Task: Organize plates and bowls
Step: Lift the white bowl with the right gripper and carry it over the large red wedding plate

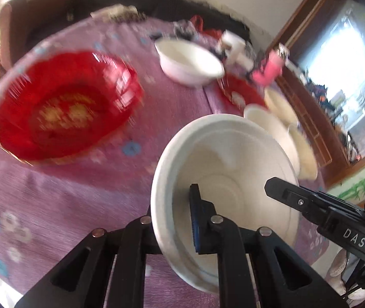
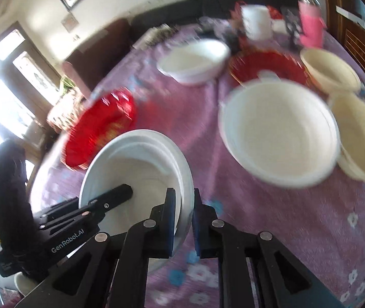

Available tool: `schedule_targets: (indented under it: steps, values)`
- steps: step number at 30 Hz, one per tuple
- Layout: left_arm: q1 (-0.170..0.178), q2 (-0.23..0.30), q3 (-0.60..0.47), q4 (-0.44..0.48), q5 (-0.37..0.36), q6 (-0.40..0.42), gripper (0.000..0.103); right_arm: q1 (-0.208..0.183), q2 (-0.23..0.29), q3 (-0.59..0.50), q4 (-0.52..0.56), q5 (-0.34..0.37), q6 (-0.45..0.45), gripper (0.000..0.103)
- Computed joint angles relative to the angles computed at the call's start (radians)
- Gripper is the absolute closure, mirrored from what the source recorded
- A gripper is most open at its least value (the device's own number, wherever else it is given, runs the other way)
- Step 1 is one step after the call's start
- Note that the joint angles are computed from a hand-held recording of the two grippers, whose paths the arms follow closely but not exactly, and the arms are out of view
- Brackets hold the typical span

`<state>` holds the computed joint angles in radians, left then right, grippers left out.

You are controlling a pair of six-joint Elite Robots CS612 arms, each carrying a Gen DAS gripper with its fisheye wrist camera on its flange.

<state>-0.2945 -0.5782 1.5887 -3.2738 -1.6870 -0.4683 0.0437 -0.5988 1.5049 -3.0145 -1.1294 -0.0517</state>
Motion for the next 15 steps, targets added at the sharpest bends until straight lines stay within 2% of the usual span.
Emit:
schedule_targets:
  steps: [5, 9, 15]
  values:
    - [0.021, -0.026, 0.019, -0.047, 0.094, -0.014, 0.090, 0.045, 0.016, -0.069, -0.012, 0.006, -0.005, 0.090]
    - [0.044, -0.033, 0.015, -0.062, 0.166, -0.025, 0.090, 0.075, 0.048, -0.159, 0.028, 0.037, -0.001, 0.090]
    - [0.078, -0.011, -0.044, -0.010, 0.225, -0.031, 0.090, 0.115, 0.119, -0.306, 0.106, 0.016, 0.002, 0.090]
